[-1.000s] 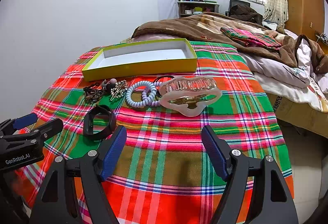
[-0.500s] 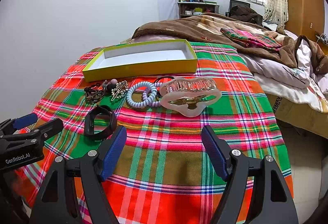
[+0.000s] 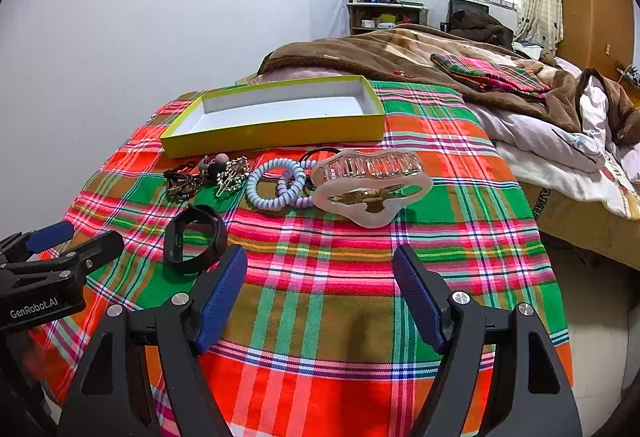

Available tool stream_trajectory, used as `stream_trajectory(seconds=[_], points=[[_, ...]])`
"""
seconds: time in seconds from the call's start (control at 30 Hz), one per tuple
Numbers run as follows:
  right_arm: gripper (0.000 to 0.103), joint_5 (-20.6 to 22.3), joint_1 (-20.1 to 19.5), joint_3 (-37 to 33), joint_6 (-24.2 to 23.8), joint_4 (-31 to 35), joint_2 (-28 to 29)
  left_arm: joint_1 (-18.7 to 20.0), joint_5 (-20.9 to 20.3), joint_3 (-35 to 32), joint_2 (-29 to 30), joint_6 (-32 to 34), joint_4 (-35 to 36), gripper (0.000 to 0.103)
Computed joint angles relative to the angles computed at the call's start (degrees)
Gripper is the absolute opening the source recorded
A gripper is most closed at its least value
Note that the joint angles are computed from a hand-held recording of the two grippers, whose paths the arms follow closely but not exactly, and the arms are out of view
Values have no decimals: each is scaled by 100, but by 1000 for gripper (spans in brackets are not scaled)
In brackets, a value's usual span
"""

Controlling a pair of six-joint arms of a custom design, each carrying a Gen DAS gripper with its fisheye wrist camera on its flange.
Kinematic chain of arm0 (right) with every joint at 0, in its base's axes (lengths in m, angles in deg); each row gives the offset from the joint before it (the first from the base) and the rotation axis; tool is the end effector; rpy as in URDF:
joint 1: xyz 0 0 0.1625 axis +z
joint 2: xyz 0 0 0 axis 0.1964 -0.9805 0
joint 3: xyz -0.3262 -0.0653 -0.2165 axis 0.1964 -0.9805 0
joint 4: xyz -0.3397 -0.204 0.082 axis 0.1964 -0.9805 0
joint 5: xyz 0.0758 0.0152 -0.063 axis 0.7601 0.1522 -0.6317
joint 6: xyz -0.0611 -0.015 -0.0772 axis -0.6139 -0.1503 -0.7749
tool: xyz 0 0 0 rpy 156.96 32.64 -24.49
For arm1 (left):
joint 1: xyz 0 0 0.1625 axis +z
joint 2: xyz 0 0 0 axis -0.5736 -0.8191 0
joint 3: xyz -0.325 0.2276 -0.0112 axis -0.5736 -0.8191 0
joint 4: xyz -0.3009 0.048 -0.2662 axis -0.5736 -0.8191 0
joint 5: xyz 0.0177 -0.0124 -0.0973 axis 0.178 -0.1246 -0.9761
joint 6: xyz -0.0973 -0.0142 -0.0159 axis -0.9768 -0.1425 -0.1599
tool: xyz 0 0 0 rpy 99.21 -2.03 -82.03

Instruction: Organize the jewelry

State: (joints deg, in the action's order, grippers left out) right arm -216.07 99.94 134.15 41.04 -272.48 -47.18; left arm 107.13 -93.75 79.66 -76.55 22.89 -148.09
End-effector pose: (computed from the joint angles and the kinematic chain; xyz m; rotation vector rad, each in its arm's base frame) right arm 0.2898 -0.5449 -0.0948 0.5051 -2.3010 0.9715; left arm 0.0436 -0.5231 0.2792 0.3285 2.2535 -0.8853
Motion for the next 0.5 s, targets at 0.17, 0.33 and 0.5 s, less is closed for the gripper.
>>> stream_trajectory(seconds=[0.17, 0.33, 0.5], points=[[75, 18, -11, -5, 1, 31, -12, 7, 1, -71, 32, -48, 114, 94], [75, 51, -35, 2, -33, 11, -52, -8, 2, -116, 69, -60, 200, 94], [75, 46, -114, 76, -69, -109, -164, 192, -669, -293, -94, -470, 973, 94]])
